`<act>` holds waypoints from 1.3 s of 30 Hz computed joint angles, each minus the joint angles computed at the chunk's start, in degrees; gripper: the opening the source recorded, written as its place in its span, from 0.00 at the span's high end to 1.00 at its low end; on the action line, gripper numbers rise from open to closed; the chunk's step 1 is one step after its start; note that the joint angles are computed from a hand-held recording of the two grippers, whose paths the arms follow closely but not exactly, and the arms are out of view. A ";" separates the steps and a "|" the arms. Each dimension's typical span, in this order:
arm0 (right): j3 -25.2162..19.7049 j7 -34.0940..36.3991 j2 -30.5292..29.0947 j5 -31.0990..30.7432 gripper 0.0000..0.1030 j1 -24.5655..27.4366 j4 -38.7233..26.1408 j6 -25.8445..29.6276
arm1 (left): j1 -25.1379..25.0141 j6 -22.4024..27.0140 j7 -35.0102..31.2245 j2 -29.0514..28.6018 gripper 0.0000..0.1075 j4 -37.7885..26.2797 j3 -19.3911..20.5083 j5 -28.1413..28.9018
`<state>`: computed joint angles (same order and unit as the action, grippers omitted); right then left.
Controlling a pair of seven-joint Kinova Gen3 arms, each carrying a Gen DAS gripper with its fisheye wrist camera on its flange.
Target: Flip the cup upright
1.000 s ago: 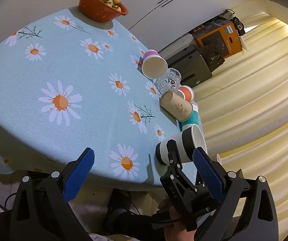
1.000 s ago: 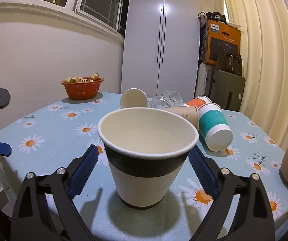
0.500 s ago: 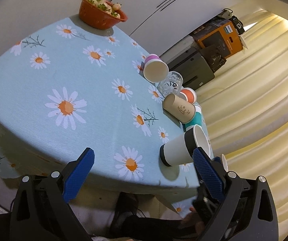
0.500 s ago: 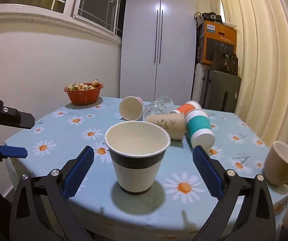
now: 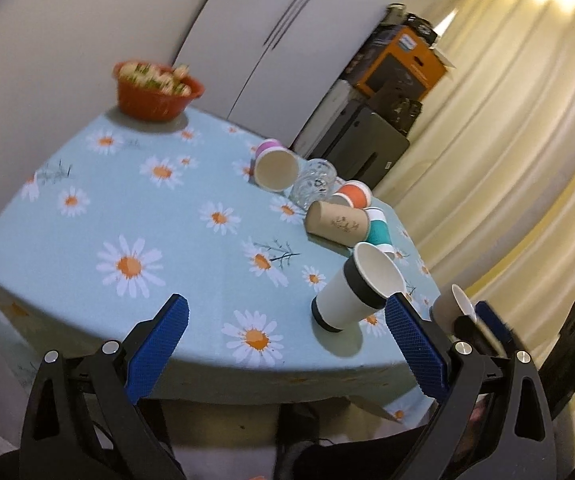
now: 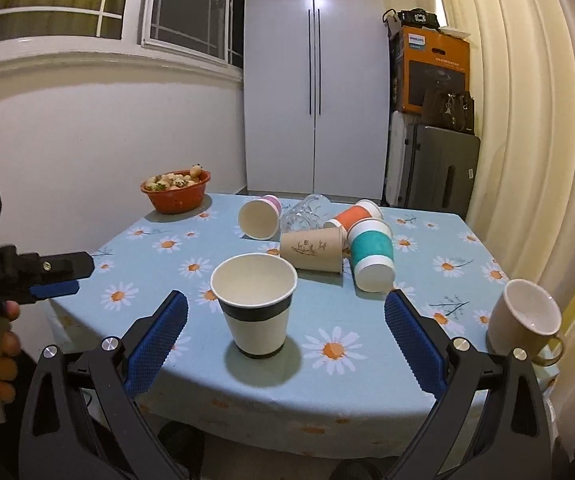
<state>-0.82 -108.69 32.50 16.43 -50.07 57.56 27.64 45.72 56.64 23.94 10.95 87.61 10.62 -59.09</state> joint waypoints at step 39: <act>-1.68 3.32 -9.91 -1.53 0.05 4.76 15.10 -6.14 | 14.29 16.13 -17.20 8.90 0.11 -12.92 -3.34 -4.09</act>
